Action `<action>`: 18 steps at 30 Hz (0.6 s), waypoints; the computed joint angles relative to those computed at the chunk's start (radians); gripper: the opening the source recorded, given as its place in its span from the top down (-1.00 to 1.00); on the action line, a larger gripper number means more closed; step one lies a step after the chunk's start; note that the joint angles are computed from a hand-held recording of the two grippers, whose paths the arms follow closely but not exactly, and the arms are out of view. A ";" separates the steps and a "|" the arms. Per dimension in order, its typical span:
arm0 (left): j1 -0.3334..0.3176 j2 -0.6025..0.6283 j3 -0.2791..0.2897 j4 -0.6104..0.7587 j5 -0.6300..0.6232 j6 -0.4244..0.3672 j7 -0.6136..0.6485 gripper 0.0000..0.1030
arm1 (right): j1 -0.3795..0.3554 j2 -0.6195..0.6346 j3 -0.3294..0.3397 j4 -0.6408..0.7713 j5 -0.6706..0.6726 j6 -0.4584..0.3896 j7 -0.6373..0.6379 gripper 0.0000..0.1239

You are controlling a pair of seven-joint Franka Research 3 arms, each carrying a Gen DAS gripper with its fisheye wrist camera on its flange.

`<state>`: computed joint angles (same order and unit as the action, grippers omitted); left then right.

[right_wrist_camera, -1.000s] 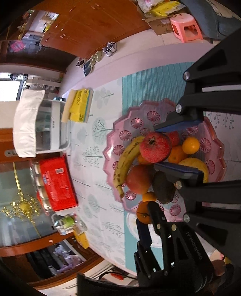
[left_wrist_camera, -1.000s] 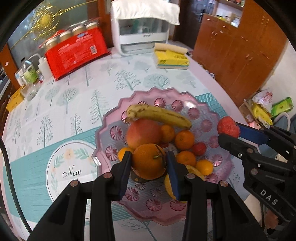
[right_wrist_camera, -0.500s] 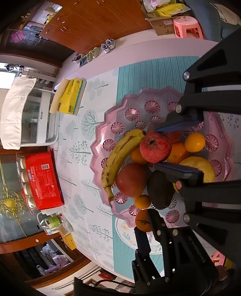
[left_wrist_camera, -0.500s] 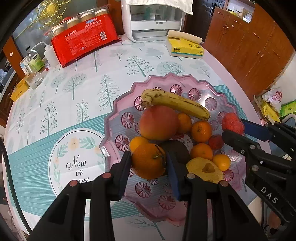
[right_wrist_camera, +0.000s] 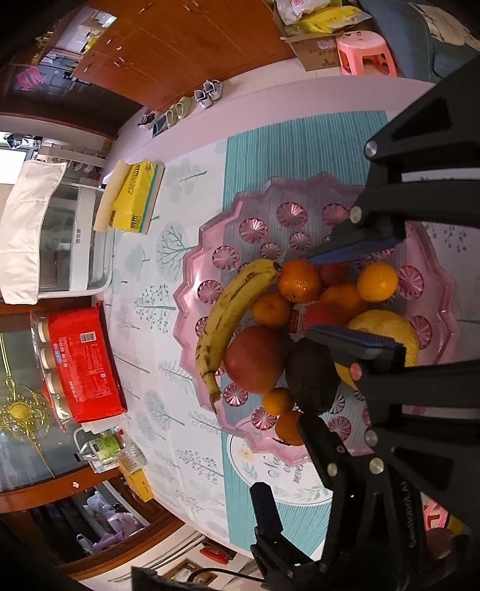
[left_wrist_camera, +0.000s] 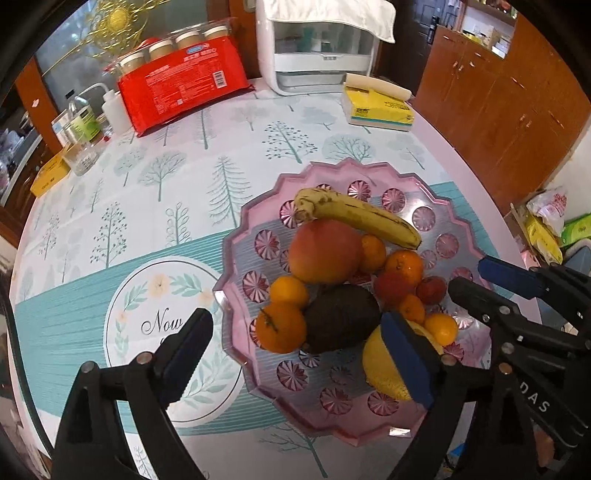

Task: Organize fruits
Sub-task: 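Withdraw both open grippers away from the filled bowl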

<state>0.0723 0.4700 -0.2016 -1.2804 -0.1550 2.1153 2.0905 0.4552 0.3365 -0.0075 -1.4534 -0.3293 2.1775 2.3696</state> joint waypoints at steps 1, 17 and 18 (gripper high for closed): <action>0.003 -0.004 0.000 -0.005 -0.005 0.004 -0.004 -0.78 | 0.002 -0.001 0.000 0.000 -0.003 0.000 0.002 0.35; 0.035 -0.082 0.017 -0.097 -0.036 0.062 -0.039 -0.78 | 0.018 -0.026 0.011 -0.026 -0.029 0.029 0.030 0.27; 0.038 -0.088 0.018 -0.104 -0.040 0.064 -0.039 -0.78 | 0.020 -0.026 0.011 -0.025 -0.030 0.028 0.031 0.27</action>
